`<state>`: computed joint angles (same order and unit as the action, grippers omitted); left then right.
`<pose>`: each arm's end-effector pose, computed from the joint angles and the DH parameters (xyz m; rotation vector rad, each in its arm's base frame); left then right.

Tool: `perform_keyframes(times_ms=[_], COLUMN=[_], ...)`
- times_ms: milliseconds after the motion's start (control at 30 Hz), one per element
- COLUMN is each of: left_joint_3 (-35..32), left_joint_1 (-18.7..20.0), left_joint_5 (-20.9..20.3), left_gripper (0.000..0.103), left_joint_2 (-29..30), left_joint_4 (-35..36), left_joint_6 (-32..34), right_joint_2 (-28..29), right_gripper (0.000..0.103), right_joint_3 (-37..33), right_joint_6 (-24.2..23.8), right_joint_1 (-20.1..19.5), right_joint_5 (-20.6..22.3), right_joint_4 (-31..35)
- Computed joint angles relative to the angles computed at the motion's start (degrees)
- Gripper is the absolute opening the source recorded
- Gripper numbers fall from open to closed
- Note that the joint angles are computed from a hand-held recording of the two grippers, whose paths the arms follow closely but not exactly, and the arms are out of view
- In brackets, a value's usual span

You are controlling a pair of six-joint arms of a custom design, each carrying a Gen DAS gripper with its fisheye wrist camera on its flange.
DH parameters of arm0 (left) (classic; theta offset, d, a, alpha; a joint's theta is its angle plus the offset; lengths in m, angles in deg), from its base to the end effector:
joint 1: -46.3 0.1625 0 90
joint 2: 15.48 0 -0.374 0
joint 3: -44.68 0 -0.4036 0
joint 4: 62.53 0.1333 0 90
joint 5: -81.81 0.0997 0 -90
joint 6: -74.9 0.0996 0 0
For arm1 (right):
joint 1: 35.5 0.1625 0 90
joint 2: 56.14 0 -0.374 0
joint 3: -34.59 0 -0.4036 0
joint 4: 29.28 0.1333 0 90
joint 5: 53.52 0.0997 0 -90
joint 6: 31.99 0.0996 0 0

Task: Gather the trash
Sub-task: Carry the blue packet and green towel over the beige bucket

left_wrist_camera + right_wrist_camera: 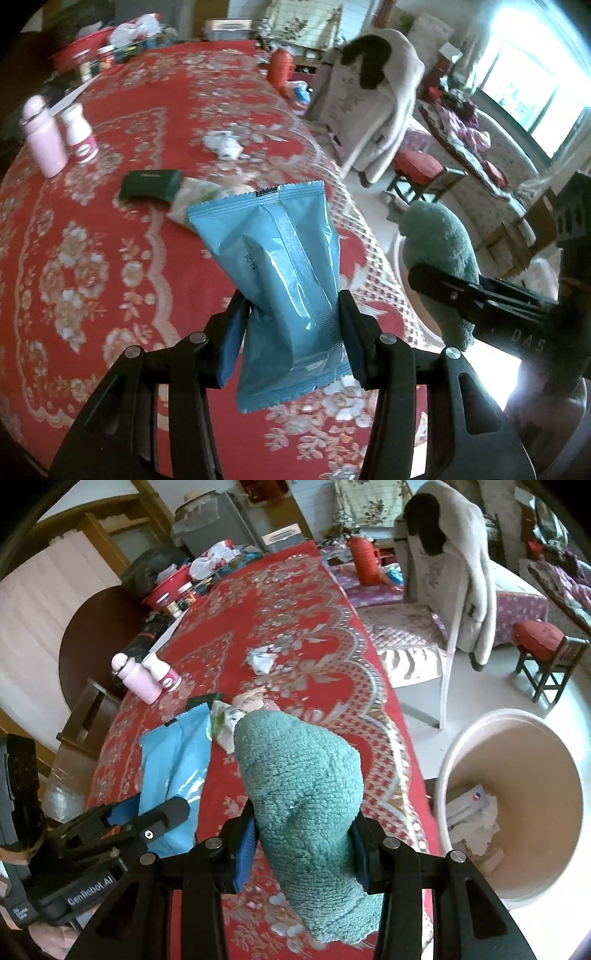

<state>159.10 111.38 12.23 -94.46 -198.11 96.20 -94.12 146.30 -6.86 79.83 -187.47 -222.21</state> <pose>-0.0645 -0.5378 0.2212 1.0502 2.5740 -0.2623 0.2847 -0.4515 -0.0087 -0.2555 -2.4721 1.0075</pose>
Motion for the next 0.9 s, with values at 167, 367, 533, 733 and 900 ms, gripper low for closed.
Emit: perform_keyframes(times_ms=[167,367,533,733,900], left_joint_3=[1.56,3.59,4.84,6.39,7.14], left_joint_1=[-1.73,-4.35,-6.26,-8.81,-10.29], left_joint_5=[-1.03,-2.43,-3.56,-4.51,-5.25], left_gripper=[0.046,0.046,0.046,0.046,0.046], left_joint_2=[0.43,1.35,2.72,4.50,6.20], left_joint_4=[0.06,-0.54,-1.17,-2.52,-3.48], left_joint_6=[-0.04,-0.81,-1.70,-3.17,-4.24], right_joint_2=[-1.89,-4.72,-7.50,-10.55,-13.31], right_gripper=[0.042,0.042,0.042,0.042,0.042], right_joint_3=[3.41,8.20,12.47,17.29,20.93], right_joint_6=[1.84,4.49,6.79,9.21,11.19], right_joint_1=[0.04,-0.25,-0.72,-1.46,-1.97], right_joint_5=[-1.58,-3.64,-5.33,-6.71,-7.82], right_joint_4=[-1.28,-3.16,-4.46,-6.39,-6.72])
